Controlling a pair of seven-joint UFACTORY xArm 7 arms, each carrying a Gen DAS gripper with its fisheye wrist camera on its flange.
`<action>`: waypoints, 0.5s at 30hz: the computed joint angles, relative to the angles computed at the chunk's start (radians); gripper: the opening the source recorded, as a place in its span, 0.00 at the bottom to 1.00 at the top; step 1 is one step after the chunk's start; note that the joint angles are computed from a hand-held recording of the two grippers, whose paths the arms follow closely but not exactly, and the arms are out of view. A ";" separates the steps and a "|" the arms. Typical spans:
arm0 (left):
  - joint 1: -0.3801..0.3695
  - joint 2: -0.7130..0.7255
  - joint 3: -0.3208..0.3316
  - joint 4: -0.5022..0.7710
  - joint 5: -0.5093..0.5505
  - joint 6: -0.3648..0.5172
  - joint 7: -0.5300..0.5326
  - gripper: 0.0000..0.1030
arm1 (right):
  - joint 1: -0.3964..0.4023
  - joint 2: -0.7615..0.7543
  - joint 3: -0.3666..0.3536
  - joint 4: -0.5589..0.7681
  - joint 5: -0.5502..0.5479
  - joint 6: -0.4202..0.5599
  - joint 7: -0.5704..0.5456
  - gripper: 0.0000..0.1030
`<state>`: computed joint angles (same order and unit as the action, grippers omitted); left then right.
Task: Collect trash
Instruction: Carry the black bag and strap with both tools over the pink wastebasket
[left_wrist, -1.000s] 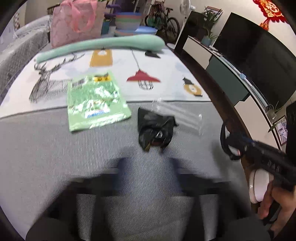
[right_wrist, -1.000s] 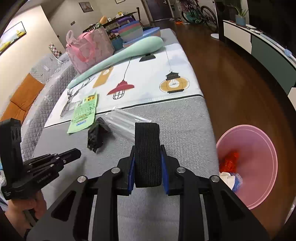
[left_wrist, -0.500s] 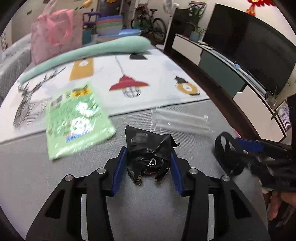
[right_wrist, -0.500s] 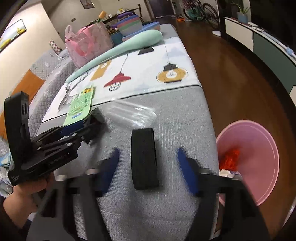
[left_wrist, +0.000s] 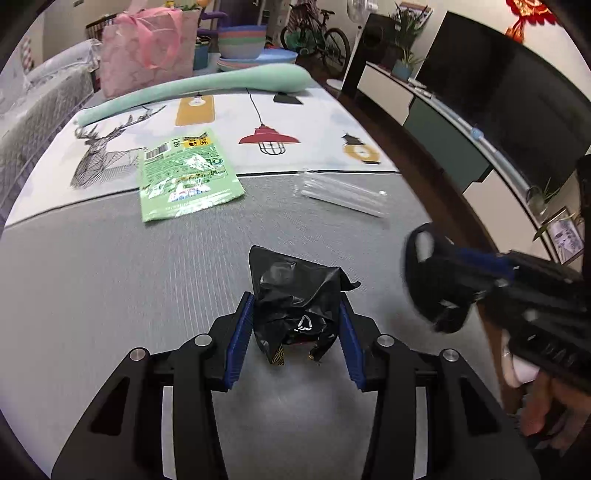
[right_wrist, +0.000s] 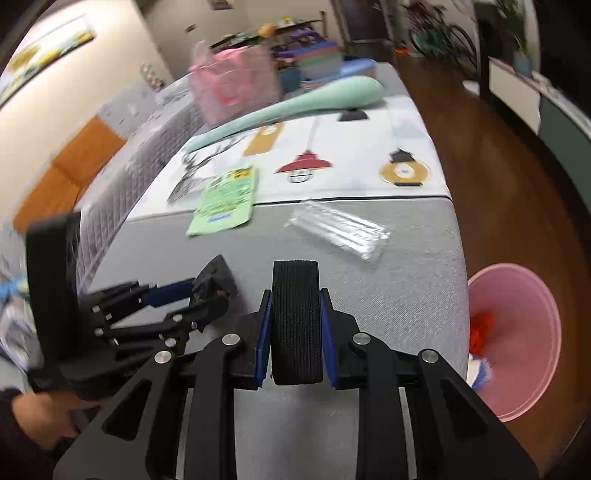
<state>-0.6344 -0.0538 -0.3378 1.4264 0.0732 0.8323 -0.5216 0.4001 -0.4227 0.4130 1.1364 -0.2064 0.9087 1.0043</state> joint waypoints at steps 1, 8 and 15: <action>-0.003 -0.026 -0.003 -0.023 0.000 -0.007 -0.015 0.42 | 0.008 0.003 0.010 0.009 0.001 0.005 -0.002 0.24; -0.016 -0.190 -0.052 -0.145 -0.041 0.034 -0.122 0.42 | 0.039 -0.059 0.050 -0.023 0.043 -0.041 0.079 0.24; 0.017 -0.256 -0.113 -0.106 0.007 0.095 -0.200 0.42 | 0.051 -0.083 0.088 0.011 0.034 -0.035 0.084 0.24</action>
